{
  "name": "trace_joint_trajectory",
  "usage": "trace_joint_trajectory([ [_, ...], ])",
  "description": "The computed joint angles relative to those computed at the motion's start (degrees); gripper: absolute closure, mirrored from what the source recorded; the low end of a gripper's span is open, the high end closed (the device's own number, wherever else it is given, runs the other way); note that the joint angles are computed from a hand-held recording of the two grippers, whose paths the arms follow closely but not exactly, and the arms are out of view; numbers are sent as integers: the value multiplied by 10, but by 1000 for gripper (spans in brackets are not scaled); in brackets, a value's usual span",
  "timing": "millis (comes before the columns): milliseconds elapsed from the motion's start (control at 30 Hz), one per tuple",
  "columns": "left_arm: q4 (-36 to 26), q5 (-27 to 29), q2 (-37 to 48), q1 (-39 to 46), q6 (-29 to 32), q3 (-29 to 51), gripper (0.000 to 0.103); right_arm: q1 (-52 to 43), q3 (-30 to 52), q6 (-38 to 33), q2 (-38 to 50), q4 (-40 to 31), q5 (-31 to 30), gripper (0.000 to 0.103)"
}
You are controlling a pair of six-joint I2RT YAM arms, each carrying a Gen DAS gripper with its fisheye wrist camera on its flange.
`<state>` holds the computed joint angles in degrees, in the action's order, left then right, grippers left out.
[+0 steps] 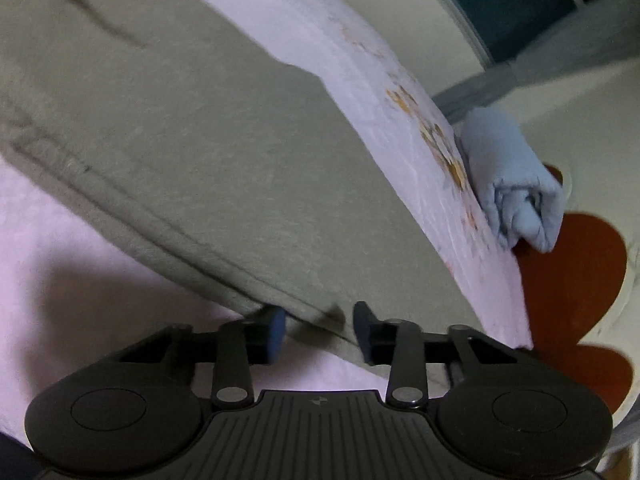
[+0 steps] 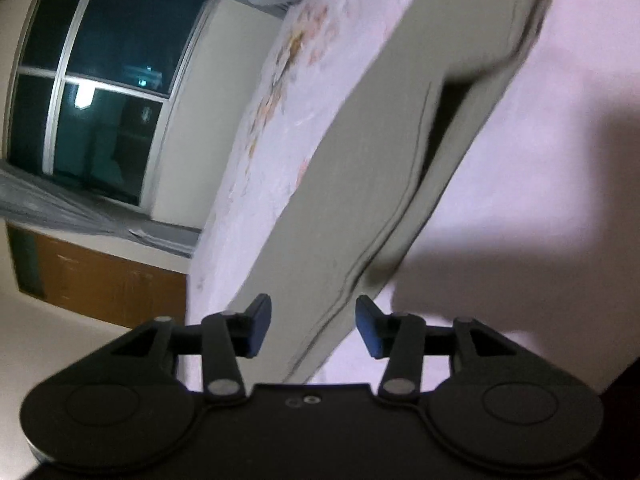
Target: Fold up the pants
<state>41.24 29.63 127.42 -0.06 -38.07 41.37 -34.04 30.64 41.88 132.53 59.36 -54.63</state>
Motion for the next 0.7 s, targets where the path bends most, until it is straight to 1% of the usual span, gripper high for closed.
trace_joint_trajectory([
  [33,8,5,10,4,-10,2,74,3,10,20,12,5,-5,63],
  [100,34,7,36,3,-34,3,79,14,32,28,20,-30,5,64],
  [133,45,10,44,4,-42,3,81,16,38,35,27,-24,6,65],
  [200,76,9,57,-1,-60,-1,81,17,42,58,41,8,3,67],
  [233,86,3,60,-6,-59,-2,81,15,38,68,44,31,8,67],
  [267,85,-1,63,-9,-58,0,81,16,33,76,51,55,10,67],
  [300,84,-4,67,-11,-60,3,81,19,39,73,51,46,11,68],
  [333,83,-8,71,-14,-62,7,81,23,47,55,41,5,20,69],
  [367,73,-13,69,-12,-58,11,81,27,55,47,37,-19,27,70],
  [400,72,-18,70,-14,-58,12,81,31,58,46,37,-24,31,70],
  [533,74,-41,66,-21,-60,12,81,39,55,42,33,-26,43,72],
  [567,73,-39,62,-19,-66,9,81,41,52,47,32,-21,46,73],
  [633,92,-33,56,-16,-85,-7,81,34,42,49,28,-14,37,72],
  [700,110,-31,52,-12,-95,-23,81,39,35,61,29,6,42,72],
])
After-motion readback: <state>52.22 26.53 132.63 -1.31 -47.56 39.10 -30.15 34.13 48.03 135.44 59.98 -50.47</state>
